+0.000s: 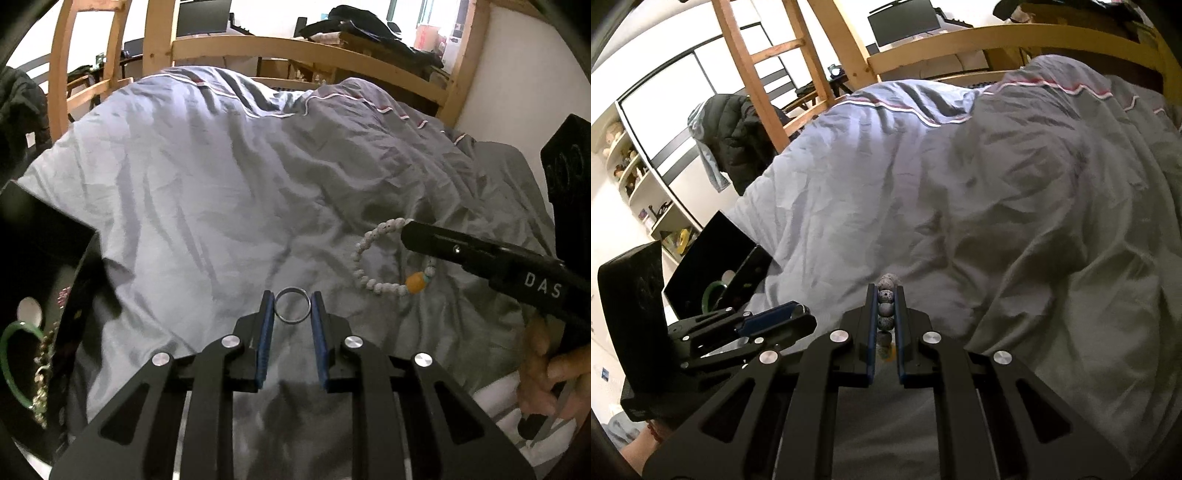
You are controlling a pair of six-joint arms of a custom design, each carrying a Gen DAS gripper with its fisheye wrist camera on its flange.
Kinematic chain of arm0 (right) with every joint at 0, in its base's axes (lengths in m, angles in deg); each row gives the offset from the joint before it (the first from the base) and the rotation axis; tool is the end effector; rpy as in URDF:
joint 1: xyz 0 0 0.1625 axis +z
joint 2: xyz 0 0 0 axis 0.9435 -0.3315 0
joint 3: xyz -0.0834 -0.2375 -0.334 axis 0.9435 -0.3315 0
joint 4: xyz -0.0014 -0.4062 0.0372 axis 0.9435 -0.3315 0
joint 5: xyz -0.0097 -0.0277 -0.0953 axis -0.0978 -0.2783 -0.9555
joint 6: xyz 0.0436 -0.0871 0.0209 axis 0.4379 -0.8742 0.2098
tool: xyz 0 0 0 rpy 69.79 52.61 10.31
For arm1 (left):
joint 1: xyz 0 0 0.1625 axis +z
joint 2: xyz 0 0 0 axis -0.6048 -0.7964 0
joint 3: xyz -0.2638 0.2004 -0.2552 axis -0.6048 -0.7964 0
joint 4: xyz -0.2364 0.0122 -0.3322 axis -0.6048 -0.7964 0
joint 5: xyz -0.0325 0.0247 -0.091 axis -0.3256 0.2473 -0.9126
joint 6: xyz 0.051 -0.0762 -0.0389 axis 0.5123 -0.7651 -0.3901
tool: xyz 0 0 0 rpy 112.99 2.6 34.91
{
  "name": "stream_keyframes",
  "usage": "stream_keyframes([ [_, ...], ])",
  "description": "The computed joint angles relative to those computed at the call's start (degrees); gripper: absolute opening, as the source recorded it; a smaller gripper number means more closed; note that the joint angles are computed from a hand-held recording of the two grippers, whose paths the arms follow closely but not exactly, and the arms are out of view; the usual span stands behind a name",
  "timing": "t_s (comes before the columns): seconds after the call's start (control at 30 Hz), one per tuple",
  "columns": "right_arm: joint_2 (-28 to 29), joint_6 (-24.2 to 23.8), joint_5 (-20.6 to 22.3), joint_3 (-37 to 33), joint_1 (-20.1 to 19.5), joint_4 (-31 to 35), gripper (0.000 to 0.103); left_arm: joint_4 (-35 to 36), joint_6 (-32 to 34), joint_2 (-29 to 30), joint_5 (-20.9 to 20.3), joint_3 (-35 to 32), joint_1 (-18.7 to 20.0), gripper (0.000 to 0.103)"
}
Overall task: Organize jewelry
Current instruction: 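Carry the ring with the left tool while the right tool carries the white bracelet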
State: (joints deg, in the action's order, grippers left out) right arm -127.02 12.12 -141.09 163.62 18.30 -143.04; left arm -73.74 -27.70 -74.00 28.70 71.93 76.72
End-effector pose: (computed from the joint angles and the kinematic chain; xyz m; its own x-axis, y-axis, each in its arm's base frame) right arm 0.1126 -0.5855 0.3382 -0.8685 -0.3522 0.3489 -0.4833 0.7583 -0.4375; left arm -0.3745 -0.5744 0.0350 -0.7902 0.1761 -0.5870 0.4914 0.7544 -0.4352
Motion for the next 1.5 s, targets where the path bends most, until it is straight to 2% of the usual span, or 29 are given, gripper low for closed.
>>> stream_keyframes([
  [0.43,0.64,-1.99,-0.8,-1.3,3.48,2.54,0.009,5.32,-5.24,-4.93,6.28,3.57,-2.65,0.02],
  [0.5,1.31,-2.3,-1.23,-1.69,4.2,2.99,0.009,4.3,-5.49,-6.08,6.77,4.61,-2.73,0.02],
  [0.87,4.41,-2.13,-1.19,-3.29,7.75,4.62,0.009,8.13,-10.58,-10.36,11.88,6.99,-2.79,0.02],
  [1.0,5.97,-1.84,-0.91,-4.14,9.15,5.2,0.009,12.91,-14.84,-12.61,14.69,7.73,-3.01,0.02],
  [1.1,7.15,-1.64,-0.99,-4.52,10.04,5.07,0.009,14.22,-17.77,-14.33,15.33,9.02,-2.97,0.02],
  [1.5,12.42,1.4,2.11,-7.64,13.21,5.16,0.009,30.1,-28.71,-19.11,18.0,10.01,-2.73,0.02],
])
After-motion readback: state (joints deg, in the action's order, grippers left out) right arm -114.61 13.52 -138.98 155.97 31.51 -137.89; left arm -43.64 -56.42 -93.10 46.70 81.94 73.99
